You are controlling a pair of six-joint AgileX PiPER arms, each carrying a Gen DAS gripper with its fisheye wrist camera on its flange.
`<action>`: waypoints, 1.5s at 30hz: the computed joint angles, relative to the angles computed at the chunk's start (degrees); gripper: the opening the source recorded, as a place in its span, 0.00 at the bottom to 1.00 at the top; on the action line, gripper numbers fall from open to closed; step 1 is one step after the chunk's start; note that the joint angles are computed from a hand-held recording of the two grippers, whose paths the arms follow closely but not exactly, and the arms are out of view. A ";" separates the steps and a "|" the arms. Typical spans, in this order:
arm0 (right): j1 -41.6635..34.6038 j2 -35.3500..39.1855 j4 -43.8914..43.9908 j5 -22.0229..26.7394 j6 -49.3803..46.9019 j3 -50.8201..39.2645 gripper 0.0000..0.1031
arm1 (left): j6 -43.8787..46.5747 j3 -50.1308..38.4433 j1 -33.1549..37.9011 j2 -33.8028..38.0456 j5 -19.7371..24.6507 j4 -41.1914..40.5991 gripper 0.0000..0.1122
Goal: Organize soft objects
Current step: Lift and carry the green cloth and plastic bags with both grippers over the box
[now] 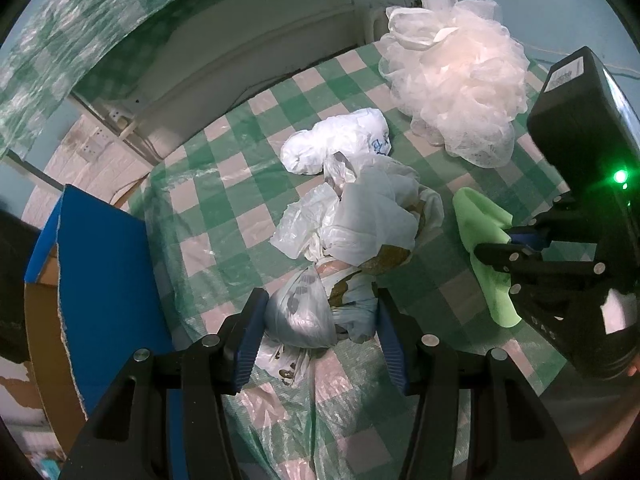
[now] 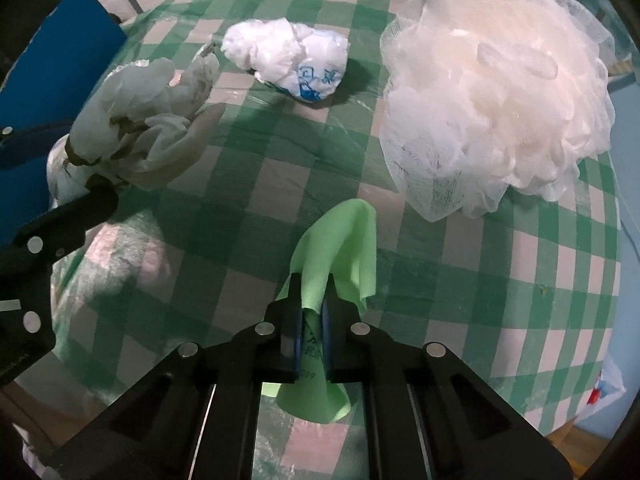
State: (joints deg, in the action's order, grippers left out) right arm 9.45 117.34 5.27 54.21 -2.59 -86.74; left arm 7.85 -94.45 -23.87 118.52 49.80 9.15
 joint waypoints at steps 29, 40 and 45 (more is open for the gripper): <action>1.75 -8.26 0.90 5.11 -2.95 -10.22 0.06 | -1.19 4.44 4.12 -11.11 -1.76 0.21 0.49; 3.90 -8.95 -0.55 6.23 -1.49 -14.87 0.06 | -0.23 5.89 6.13 -15.39 -2.07 -0.43 0.49; 5.12 -8.51 -0.48 7.61 -1.28 -18.03 0.06 | -0.14 6.70 6.95 -16.85 -2.87 -0.10 0.49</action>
State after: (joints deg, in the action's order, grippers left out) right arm 14.56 108.83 4.79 61.82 -3.87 -104.76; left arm 7.71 -87.75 -16.92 101.67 46.94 9.05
